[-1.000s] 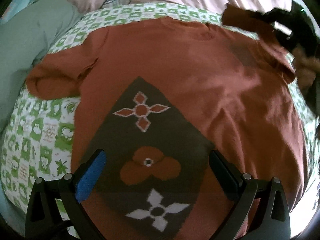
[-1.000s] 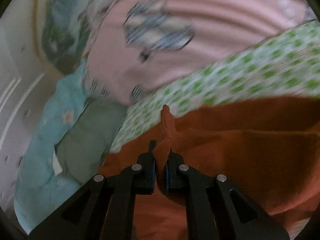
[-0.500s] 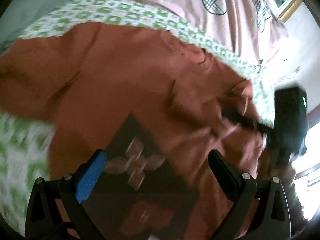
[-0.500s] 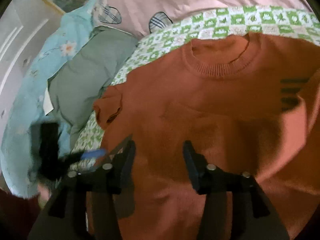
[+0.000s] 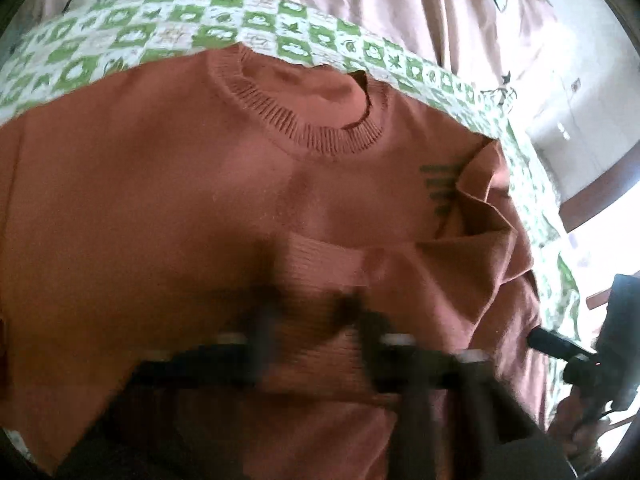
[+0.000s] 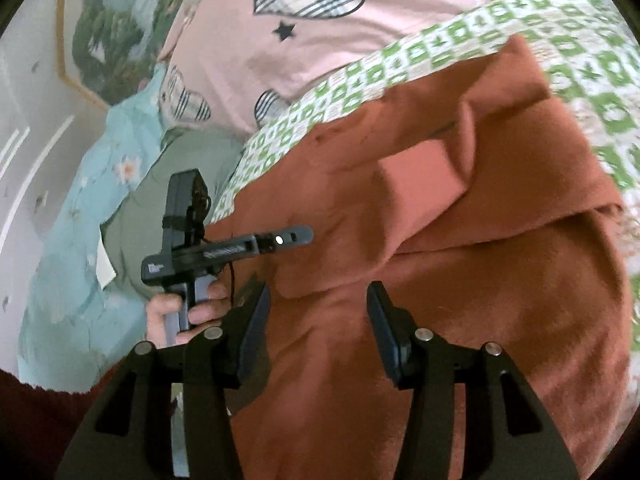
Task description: Fold small clothes
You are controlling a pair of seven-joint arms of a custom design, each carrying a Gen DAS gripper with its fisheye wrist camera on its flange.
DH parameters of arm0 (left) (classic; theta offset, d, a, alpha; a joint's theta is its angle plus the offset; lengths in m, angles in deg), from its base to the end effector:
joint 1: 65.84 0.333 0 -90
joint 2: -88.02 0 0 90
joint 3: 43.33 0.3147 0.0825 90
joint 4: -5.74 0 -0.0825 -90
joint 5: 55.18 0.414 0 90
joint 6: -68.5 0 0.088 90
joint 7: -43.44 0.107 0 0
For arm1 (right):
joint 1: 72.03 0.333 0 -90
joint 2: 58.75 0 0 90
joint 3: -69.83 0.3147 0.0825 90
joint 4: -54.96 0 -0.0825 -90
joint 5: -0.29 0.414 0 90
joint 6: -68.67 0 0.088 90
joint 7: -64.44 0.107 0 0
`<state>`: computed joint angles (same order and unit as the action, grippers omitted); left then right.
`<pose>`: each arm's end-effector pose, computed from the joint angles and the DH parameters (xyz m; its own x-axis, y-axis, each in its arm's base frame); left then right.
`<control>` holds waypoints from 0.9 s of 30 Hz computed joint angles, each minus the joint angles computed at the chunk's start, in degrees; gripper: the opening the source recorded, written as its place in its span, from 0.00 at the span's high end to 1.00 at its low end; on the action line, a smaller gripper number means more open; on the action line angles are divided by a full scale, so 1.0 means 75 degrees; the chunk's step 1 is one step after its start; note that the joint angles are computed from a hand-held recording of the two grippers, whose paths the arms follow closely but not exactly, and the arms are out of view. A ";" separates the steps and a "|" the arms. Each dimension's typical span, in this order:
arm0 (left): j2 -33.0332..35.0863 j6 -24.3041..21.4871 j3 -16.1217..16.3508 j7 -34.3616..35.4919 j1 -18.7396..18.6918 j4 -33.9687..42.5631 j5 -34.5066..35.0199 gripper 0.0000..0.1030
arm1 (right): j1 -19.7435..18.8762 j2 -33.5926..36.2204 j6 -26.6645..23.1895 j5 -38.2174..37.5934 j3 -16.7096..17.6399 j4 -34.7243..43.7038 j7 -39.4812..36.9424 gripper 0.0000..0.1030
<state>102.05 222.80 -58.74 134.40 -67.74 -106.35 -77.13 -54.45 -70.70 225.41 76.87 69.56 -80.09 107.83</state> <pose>0.6416 -0.1778 0.3910 -0.0698 -0.9318 0.3561 -0.9077 -0.0887 -0.4100 0.5112 0.1200 0.4358 0.2025 -0.7835 -0.5875 -0.7945 0.2192 -0.5663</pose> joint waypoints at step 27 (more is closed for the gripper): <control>-0.2012 0.0847 0.1162 -0.1673 0.0135 -0.2004 0.0367 0.95 | -0.1515 0.2089 0.0556 -0.6635 0.0061 0.1767 0.5579 0.50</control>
<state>86.96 229.15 -50.03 121.85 -66.73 -121.38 -74.37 -65.81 -55.04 229.59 27.11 70.02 -66.83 149.67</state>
